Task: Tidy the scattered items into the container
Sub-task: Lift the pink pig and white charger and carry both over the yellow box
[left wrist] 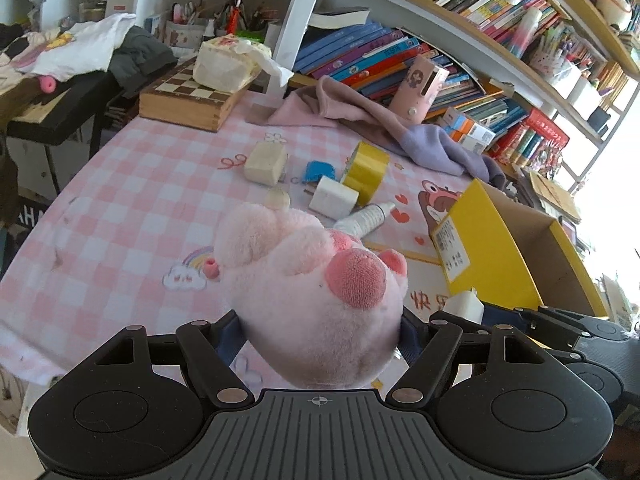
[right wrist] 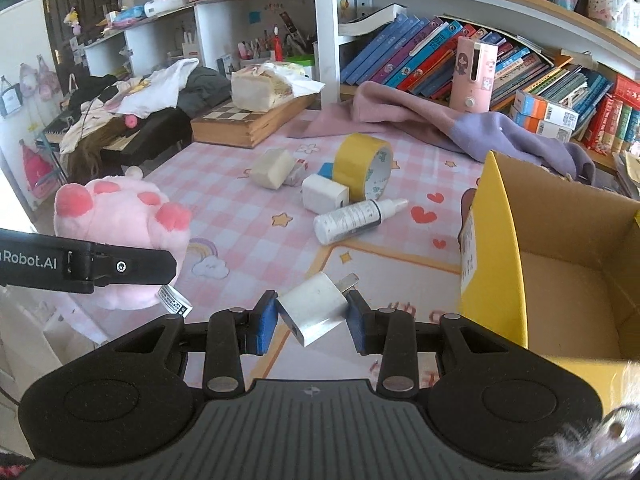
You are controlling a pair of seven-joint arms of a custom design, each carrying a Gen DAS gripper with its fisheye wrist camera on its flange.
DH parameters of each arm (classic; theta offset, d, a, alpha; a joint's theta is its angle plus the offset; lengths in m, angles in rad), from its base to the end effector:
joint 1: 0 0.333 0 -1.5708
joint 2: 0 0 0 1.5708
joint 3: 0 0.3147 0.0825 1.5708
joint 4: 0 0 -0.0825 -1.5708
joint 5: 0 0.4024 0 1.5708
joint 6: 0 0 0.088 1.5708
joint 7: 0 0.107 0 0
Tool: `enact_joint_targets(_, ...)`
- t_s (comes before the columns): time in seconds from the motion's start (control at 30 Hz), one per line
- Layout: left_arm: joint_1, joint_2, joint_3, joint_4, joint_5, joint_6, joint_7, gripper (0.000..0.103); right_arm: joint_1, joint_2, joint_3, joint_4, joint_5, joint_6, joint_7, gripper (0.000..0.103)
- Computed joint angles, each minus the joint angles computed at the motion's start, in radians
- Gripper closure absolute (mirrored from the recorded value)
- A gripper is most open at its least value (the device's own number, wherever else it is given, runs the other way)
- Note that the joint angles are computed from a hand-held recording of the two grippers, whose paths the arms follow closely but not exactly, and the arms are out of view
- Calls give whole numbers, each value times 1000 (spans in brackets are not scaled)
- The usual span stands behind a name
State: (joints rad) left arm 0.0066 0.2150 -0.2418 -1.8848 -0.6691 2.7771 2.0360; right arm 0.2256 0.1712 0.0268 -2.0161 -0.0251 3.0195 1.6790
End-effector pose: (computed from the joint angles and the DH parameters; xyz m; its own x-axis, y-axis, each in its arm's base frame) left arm 0.6570 -0.1191 0.4570 -0.2406 -0.9149 0.3240 -0.7679 -0.0247 -0.6401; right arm 0.6284 0.1632 0.4568 0.1920 -0.9793 -0.0640 -0.6711 -0.0834 -0.7367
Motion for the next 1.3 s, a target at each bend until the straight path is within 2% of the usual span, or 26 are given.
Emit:
enact_joint_targets(0.1, 10, -53, -11, -63, -63, 5, 56, 29, 35, -51, -36, -67, -74, 24, 78, 68)
enact_joint_targets(0.2, 1, -115, -6, -131, -154, 11, 132, 29, 59, -109, -69, -136, -216, 45, 223, 68)
enact_joint_targets(0.27, -15, -164, 7, -183, -232, 15, 189, 29, 52, -152, -67, -183, -325, 55, 327, 68)
enact_joint_targets(0.4, -60, -247, 53, -271, -331, -9, 249, 28, -16, -243, -10, -272, -527, 58, 522, 68)
enact_joint_targets(0.53, -103, -299, 91, -326, -345, -20, 256, 29, -117, -328, 84, -347, -641, 47, 665, 68)
enact_joint_targets(0.67, -140, -339, 119, -359, -366, -38, 305, 29, -198, -409, 163, -409, -690, 23, 763, 68)
enact_joint_targets(0.77, -160, -358, 134, -375, -393, -71, 343, 29, -225, -464, 197, -451, -691, -3, 790, 68)
enact_joint_targets(1.3, -201, -390, 142, -394, -452, -216, 467, 29, -289, -680, 279, -604, -621, -129, 866, 68)
